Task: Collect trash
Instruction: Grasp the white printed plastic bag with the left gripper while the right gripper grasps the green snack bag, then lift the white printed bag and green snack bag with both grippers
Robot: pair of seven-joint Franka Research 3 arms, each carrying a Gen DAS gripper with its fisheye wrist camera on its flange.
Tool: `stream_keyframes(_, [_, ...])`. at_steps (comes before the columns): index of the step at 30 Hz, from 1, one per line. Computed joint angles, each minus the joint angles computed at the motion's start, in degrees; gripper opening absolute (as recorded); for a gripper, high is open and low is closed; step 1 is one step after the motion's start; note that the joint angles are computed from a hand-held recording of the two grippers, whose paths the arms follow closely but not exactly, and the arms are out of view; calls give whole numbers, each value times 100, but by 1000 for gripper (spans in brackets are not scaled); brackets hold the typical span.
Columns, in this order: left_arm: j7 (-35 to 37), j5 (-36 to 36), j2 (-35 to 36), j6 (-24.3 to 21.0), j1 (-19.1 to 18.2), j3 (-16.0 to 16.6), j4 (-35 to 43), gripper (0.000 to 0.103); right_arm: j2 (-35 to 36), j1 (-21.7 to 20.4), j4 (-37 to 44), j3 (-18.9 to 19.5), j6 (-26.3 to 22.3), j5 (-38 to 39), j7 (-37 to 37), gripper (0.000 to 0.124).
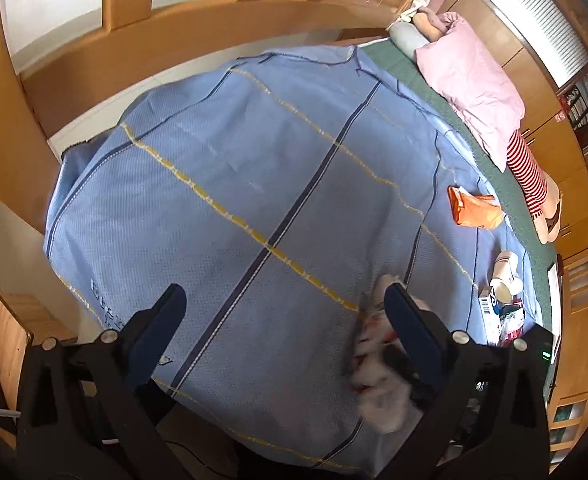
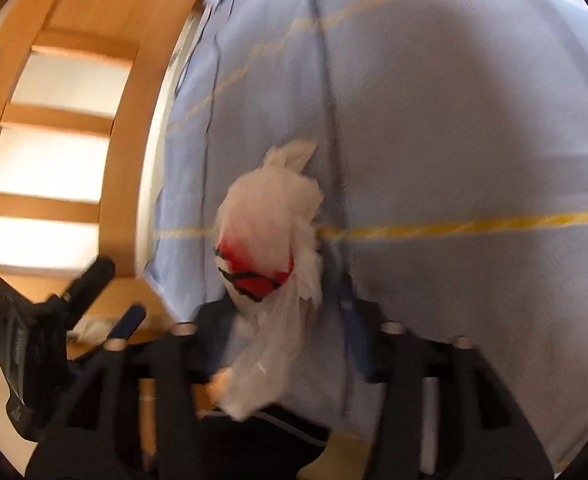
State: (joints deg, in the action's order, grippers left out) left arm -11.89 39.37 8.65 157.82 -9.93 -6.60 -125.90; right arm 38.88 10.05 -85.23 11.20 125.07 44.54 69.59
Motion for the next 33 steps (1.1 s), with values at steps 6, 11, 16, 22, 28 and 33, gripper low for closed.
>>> stream_keyframes(6, [915, -530, 344, 71, 14, -151, 311, 99, -1453, -382, -1819, 128, 2683, 1750, -1662, 64])
stream_keyframes(11, [1624, -790, 687, 14, -157, -163, 720, 99, -1352, 61, -1749, -1091, 3585, 65, 624, 64])
stream_keyframes(16, [2480, -995, 1113, 552, -263, -219, 1141, 99, -1259, -65, -1802, -1476, 3672, -865, 1569, 64])
stream_keyframes(22, [3050, -853, 1687, 432, -701, -11, 1882, 99, -1134, -404, -1726, -951, 3536, -1446, 1295, 64])
stream_keyframes(28, [3627, -1136, 2219, 203, -746, -113, 2387, 86, -674, 185, -1198, -1435, 2874, -2751, 2161, 63])
stream_keyframes(33, [4069, -1612, 2321, 170, -666, -221, 2393, 47, -614, 98, -1255, -1248, 2982, -3035, 2159, 18])
